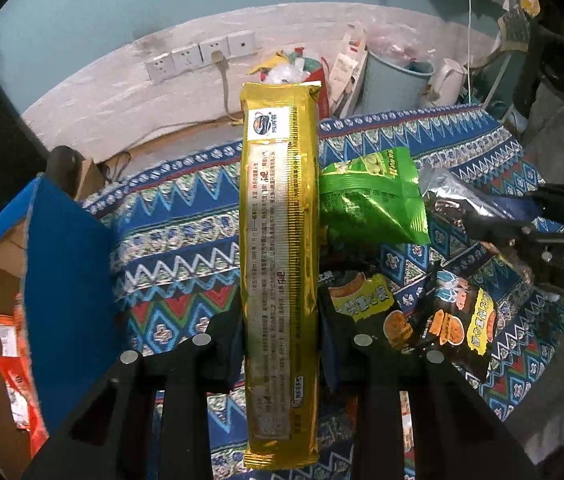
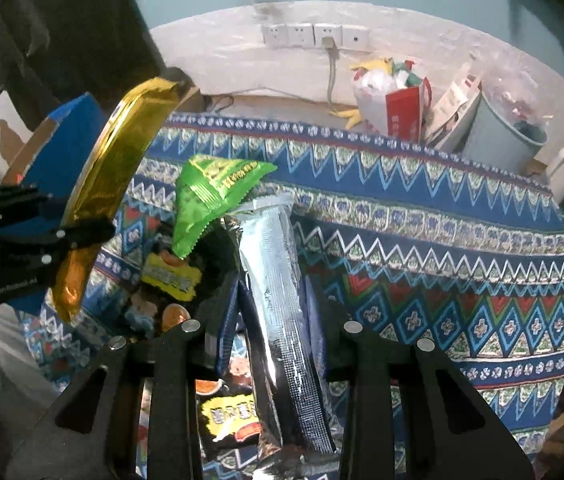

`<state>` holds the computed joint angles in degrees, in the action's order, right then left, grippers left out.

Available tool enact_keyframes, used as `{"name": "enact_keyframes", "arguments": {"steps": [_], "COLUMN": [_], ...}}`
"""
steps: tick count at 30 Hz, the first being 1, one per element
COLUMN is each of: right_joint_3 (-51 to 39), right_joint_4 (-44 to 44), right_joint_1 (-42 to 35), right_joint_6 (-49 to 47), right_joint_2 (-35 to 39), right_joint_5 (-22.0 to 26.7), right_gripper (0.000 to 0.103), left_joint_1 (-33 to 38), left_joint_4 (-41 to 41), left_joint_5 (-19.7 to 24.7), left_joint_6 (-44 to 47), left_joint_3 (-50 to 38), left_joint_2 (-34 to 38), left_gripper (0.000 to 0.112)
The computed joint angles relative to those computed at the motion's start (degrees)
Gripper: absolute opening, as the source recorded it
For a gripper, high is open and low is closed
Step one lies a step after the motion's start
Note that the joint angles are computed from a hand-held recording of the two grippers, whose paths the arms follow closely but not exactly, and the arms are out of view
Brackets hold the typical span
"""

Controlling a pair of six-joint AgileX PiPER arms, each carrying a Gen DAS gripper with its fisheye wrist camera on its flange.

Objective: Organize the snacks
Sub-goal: 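Carry the gold wafer bar and silver foil bar over the cardboard box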

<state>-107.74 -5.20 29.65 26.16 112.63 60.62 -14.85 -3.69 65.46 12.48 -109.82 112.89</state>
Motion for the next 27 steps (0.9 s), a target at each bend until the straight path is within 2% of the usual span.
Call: {"name": "enact_keyframes", "arguments": {"steps": [6, 20, 27], "right_joint_3": [-4.34, -10.84, -18.09], "right_joint_4": [-2.05, -4.84, -5.44], "right_joint_1": [1.34, 4.45, 5.91], "right_joint_6": [1.47, 3.60, 3.77], "right_joint_2": [0.40, 0.04, 2.37], "right_joint_5": [1.74, 4.12, 6.97], "right_gripper": [0.030, 0.030, 0.030], "left_joint_1": [1.08, 5.24, 6.79], "left_joint_4": [-0.15, -3.20, -2.48], "left_joint_5": [-1.09, 0.85, 0.10], "left_joint_6": [0.28, 1.42, 1.97], "left_joint_3": [2.32, 3.21, 5.15], "left_joint_2": [-3.18, -9.32, -12.80], "left_gripper": [0.032, 0.032, 0.032]}}
